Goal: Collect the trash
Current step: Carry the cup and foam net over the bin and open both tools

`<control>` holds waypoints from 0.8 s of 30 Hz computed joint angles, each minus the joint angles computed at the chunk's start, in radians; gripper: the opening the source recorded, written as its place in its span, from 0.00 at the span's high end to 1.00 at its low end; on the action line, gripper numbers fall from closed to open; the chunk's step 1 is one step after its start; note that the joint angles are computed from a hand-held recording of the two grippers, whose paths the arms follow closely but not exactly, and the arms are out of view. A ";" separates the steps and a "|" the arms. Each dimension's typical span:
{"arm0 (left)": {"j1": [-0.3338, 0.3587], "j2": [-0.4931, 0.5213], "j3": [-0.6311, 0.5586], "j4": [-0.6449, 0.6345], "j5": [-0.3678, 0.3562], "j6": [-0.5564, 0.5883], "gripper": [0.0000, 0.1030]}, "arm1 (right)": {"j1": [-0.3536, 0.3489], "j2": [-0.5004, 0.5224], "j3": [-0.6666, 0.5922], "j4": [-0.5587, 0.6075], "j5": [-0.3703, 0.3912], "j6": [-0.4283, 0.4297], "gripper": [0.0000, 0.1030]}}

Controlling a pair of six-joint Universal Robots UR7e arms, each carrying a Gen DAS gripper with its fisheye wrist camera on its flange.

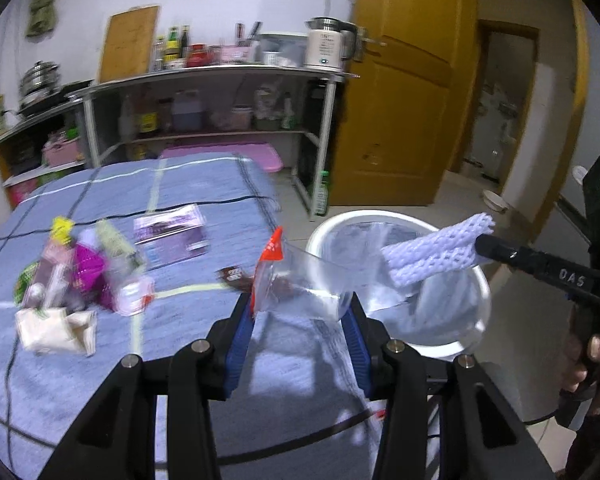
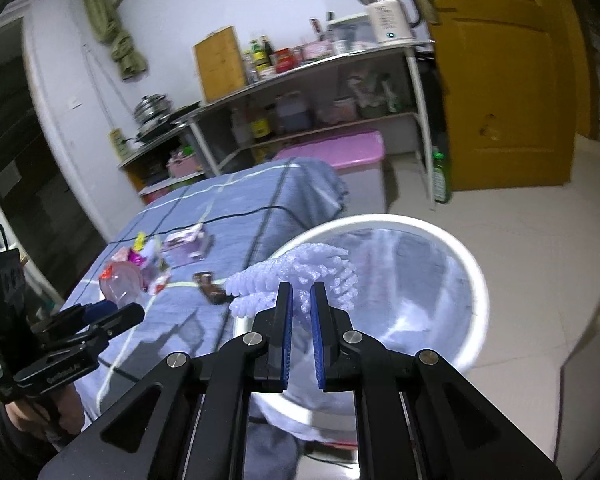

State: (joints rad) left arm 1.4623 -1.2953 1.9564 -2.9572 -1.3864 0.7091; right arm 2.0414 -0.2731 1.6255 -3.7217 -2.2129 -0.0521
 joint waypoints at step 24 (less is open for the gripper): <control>-0.051 0.111 -0.022 0.142 -0.053 0.012 0.43 | -0.059 -0.041 0.093 0.011 -0.091 0.088 0.87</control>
